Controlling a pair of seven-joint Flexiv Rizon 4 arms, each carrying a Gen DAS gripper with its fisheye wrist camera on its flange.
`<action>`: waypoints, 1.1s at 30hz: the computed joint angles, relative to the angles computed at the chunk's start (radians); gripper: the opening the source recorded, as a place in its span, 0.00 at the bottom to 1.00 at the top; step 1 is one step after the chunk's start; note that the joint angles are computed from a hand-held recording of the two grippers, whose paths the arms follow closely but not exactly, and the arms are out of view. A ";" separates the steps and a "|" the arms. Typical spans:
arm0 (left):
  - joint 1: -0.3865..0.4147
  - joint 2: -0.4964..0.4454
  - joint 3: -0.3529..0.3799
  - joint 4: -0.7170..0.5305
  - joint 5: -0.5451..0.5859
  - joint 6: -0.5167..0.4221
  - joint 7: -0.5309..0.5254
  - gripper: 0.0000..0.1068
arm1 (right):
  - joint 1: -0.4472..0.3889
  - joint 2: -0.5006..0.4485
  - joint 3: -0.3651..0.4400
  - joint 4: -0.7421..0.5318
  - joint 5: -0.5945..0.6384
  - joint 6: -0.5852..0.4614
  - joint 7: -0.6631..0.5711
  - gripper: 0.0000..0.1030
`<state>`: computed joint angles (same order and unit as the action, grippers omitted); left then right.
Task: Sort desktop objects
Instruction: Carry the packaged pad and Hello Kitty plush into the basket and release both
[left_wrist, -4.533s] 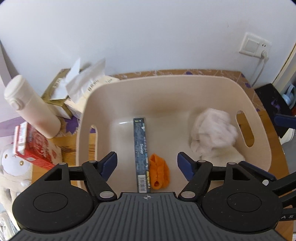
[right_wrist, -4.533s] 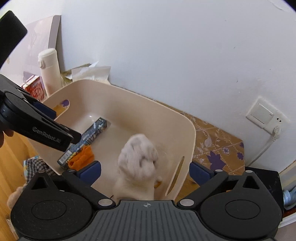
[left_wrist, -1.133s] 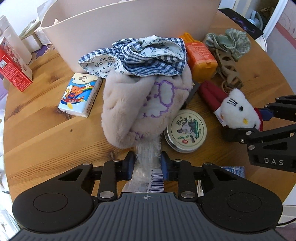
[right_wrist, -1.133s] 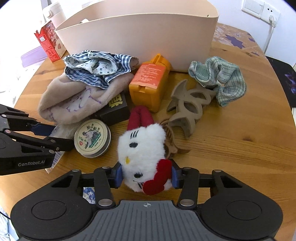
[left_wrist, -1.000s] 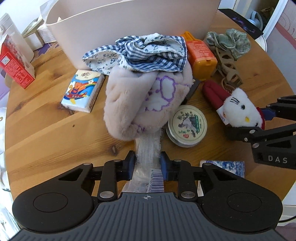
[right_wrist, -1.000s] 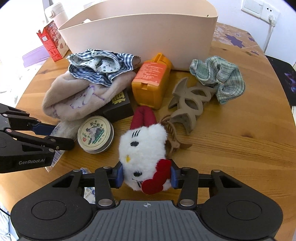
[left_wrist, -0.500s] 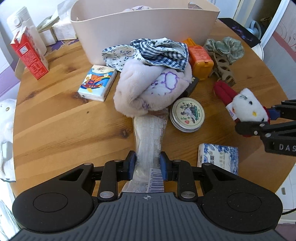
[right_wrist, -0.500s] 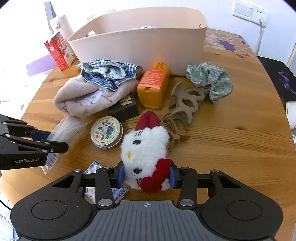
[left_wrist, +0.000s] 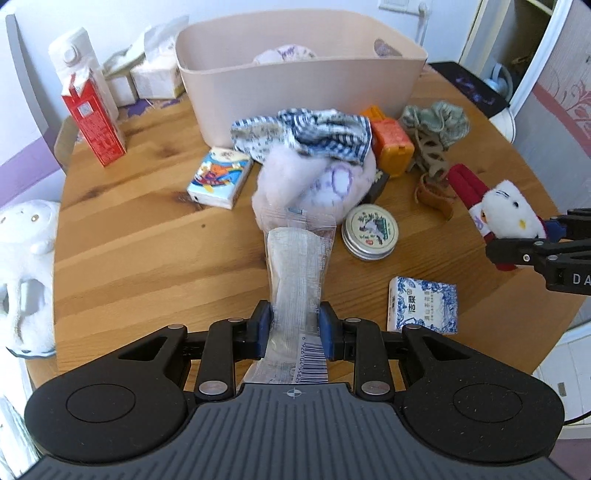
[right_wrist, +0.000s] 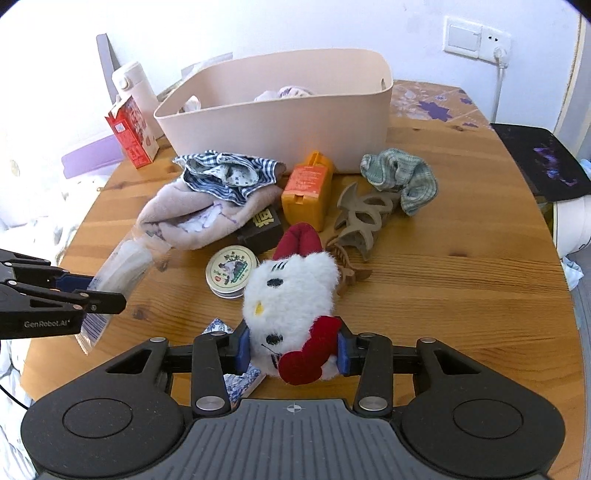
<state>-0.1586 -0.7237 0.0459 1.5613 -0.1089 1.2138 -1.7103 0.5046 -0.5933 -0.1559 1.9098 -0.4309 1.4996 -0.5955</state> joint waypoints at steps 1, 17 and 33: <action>-0.002 0.005 0.004 0.004 0.004 0.006 -0.002 0.26 | 0.011 0.007 -0.014 0.009 -0.003 0.009 0.007 0.39; -0.055 0.063 0.107 0.023 0.075 0.111 -0.139 0.25 | 0.240 0.093 -0.328 0.118 -0.056 0.124 0.077 0.39; -0.053 -0.004 0.161 -0.176 0.137 0.041 -0.254 0.25 | 0.229 0.056 -0.397 0.012 0.058 0.142 -0.078 0.39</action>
